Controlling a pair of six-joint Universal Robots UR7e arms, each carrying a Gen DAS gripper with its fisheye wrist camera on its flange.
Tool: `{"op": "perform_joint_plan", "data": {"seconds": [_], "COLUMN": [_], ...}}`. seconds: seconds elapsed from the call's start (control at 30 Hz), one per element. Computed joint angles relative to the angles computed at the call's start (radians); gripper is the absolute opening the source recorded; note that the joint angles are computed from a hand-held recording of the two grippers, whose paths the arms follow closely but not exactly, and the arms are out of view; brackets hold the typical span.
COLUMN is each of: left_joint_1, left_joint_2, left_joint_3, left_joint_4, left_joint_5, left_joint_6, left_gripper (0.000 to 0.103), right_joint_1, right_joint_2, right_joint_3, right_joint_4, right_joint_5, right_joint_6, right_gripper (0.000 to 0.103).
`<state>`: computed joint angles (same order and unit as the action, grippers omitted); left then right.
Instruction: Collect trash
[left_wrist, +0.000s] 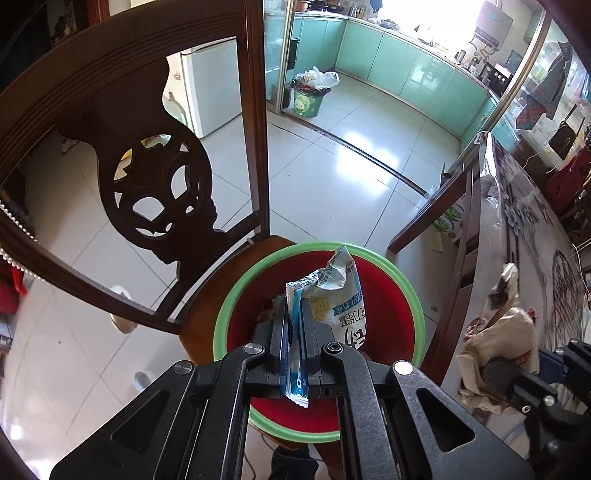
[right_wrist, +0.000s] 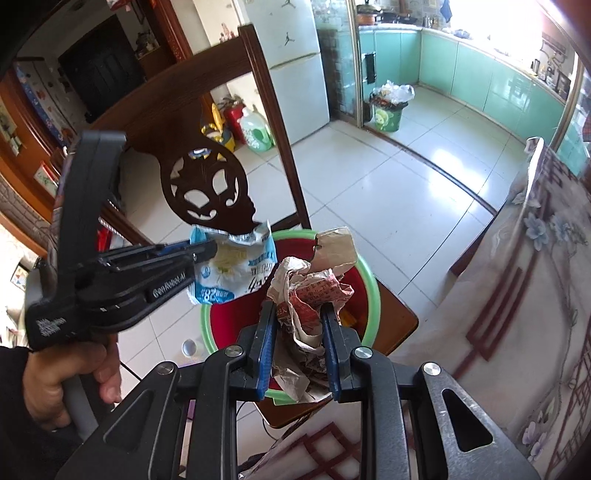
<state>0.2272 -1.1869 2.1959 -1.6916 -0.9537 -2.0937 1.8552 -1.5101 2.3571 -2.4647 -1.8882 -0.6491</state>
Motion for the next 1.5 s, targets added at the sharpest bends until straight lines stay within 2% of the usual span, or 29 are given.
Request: {"op": "perform_joint_plan", "data": {"seconds": [0.33, 0.37, 0.4, 0.43, 0.47, 0.5, 0.53, 0.7, 0.8, 0.87, 0.9, 0.97, 1.03, 1.1, 1.2, 1.33, 1.5], "left_joint_1": [-0.001, -0.001, 0.001, 0.0, -0.005, -0.01, -0.02, -0.056, -0.099, -0.132, -0.146, -0.181, -0.207, -0.226, -0.244, -0.27, -0.29], "left_joint_2": [-0.011, -0.015, -0.017, -0.017, -0.016, -0.015, -0.013, -0.005, 0.03, 0.069, 0.091, 0.156, 0.204, 0.246, 0.29, 0.375, 0.487], "left_joint_3": [0.004, 0.007, 0.009, 0.007, 0.003, 0.001, -0.005, -0.046, -0.117, -0.18, -0.211, -0.298, -0.364, -0.419, -0.474, -0.576, -0.729], "left_joint_4": [0.004, -0.004, -0.011, -0.007, 0.005, 0.019, 0.042, 0.157, 0.299, 0.396, 0.444, 0.577, 0.655, 0.69, 0.667, 0.685, 0.764], "left_joint_5": [-0.004, -0.003, 0.001, 0.004, 0.011, 0.023, 0.036, 0.066, 0.09, 0.112, 0.124, 0.16, 0.203, 0.236, 0.276, 0.306, 0.318], "left_joint_6": [-0.001, 0.003, 0.008, 0.006, -0.004, -0.016, -0.034, -0.111, -0.18, -0.217, -0.24, -0.311, -0.359, -0.395, -0.409, -0.444, -0.42], "left_gripper": [0.009, 0.011, 0.026, 0.048, 0.059, 0.075, 0.081, 0.081, 0.083, 0.09, 0.099, 0.102, 0.103, 0.103, 0.103, 0.103, 0.103], "right_joint_1": [-0.009, -0.007, -0.005, -0.006, -0.006, -0.006, -0.005, -0.01, -0.015, -0.013, -0.007, 0.004, -0.005, -0.026, -0.043, -0.114, -0.189], "right_joint_2": [0.064, 0.069, 0.075, 0.066, 0.064, 0.059, 0.054, 0.007, -0.084, -0.167, -0.21, -0.282, -0.355, -0.423, -0.497, -0.639, -0.746], "right_joint_3": [0.032, 0.033, 0.036, 0.042, 0.049, 0.055, 0.059, 0.065, 0.067, 0.066, 0.064, 0.055, 0.036, 0.005, -0.04, -0.093, -0.177], "right_joint_4": [-0.067, -0.07, -0.078, -0.082, -0.099, -0.112, -0.118, -0.101, -0.088, -0.094, -0.109, -0.126, -0.102, -0.045, 0.031, 0.13, 0.203], "right_joint_5": [-0.014, -0.018, -0.024, -0.025, -0.021, -0.018, -0.017, 0.0, 0.028, 0.045, 0.041, 0.03, 0.039, 0.046, 0.005, 0.037, 0.082], "right_joint_6": [-0.026, -0.027, -0.028, -0.038, -0.052, -0.068, -0.08, -0.078, -0.06, -0.058, -0.064, -0.079, -0.084, -0.079, -0.064, -0.098, -0.152], "right_gripper": [0.024, 0.029, 0.041, 0.051, 0.053, 0.056, 0.057, 0.058, 0.058, 0.058, 0.058, 0.064, 0.076, 0.077, 0.077, 0.077, 0.077]}}
